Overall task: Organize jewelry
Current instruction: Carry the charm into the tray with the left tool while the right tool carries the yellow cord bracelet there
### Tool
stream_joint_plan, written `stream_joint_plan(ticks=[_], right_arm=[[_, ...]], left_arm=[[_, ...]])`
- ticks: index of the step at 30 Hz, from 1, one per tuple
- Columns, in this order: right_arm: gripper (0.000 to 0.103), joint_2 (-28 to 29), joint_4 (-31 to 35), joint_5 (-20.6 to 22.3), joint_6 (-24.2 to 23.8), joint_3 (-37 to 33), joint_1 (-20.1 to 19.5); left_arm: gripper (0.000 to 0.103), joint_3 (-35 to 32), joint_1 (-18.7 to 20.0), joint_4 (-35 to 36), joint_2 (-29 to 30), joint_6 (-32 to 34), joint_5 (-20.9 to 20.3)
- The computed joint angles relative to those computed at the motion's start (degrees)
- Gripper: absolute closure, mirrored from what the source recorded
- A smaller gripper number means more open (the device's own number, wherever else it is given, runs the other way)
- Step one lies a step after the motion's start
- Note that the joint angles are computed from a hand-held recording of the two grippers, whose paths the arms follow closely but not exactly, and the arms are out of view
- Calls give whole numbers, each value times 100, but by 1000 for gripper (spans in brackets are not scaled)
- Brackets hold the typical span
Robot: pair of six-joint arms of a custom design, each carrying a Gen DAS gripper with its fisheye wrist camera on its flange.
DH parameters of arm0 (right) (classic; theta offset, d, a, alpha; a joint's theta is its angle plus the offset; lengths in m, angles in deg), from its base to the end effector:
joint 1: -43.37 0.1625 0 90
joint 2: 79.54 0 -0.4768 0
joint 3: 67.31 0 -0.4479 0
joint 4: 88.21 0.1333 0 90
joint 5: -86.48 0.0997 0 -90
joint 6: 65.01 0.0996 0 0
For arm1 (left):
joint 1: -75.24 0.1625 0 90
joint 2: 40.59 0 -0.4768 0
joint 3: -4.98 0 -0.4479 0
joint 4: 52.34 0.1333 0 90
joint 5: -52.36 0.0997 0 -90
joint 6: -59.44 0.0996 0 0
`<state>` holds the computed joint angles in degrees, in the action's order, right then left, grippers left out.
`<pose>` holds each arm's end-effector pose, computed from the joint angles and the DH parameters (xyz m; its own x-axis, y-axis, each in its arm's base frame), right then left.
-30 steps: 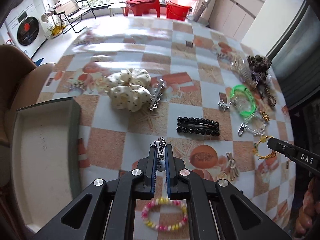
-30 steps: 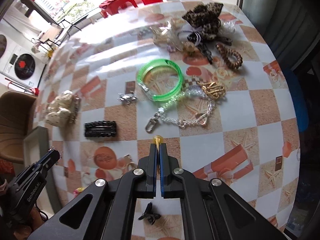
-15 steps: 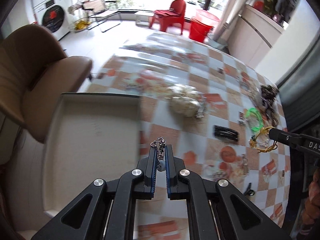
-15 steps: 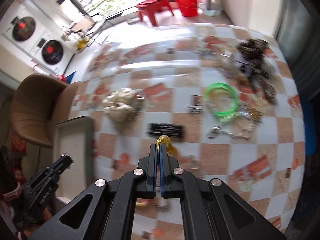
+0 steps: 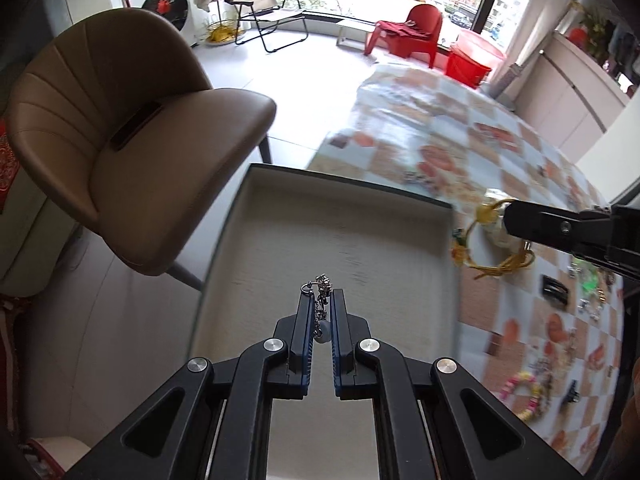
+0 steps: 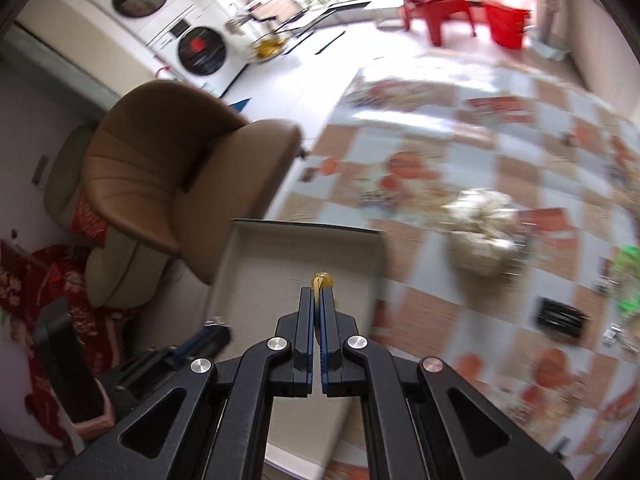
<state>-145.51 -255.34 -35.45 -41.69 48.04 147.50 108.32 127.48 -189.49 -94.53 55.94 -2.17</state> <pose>0.2279 -0.5751 0.2296 -0.8965 0.3688 0.2455 0.1512 0.7756 -0.6129 -0.2583 -0.6456 0.1229 -0.6661 0.4675 -0.5811 0.5723 0.8200 0.0038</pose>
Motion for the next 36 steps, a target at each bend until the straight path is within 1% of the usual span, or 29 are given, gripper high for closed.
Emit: stream_joint_plan(ticks=[4,9,12,16,19,20,24,26,27,28,29,32,36], right_arm=[[101,420,-160,432,-122,-238,-240],[101,651,-203,706,-93,-298,-581],[101,679,-142,599,-72,-253,-723],[101,679,-17,418,-22,-232,-809],[100,677,95,289,5,-247,-820],[100,695,23,279,-82,-241,-826],[98,747,103,250,-136,-336,-807],[85,796,113,211,-117,-398,-791],[68,821,54,177,-97,-416,-771],[59,821,-53,206,-118,-401,-772],[56,794,-96,193,-115,-385,-760],[55,669,-322,193,-105,-271,-713],[48,436,-580,17,33,-70,-568]], left_arm=[[92,-130,183,-278,281,220,118],[92,-242,328,-497,583,417,233],[92,-250,352,-511,685,402,302],[92,-206,341,-598,731,486,399],[92,-217,332,-562,765,509,433],[92,-218,322,-552,770,511,456],[92,-172,284,-537,774,493,580],[92,-176,263,-481,784,472,634],[92,-172,252,-468,792,456,654],[92,-171,246,-449,795,450,669],[92,-161,244,-445,785,454,684],[92,-155,236,-412,776,427,688],[92,-168,225,-349,760,476,606]])
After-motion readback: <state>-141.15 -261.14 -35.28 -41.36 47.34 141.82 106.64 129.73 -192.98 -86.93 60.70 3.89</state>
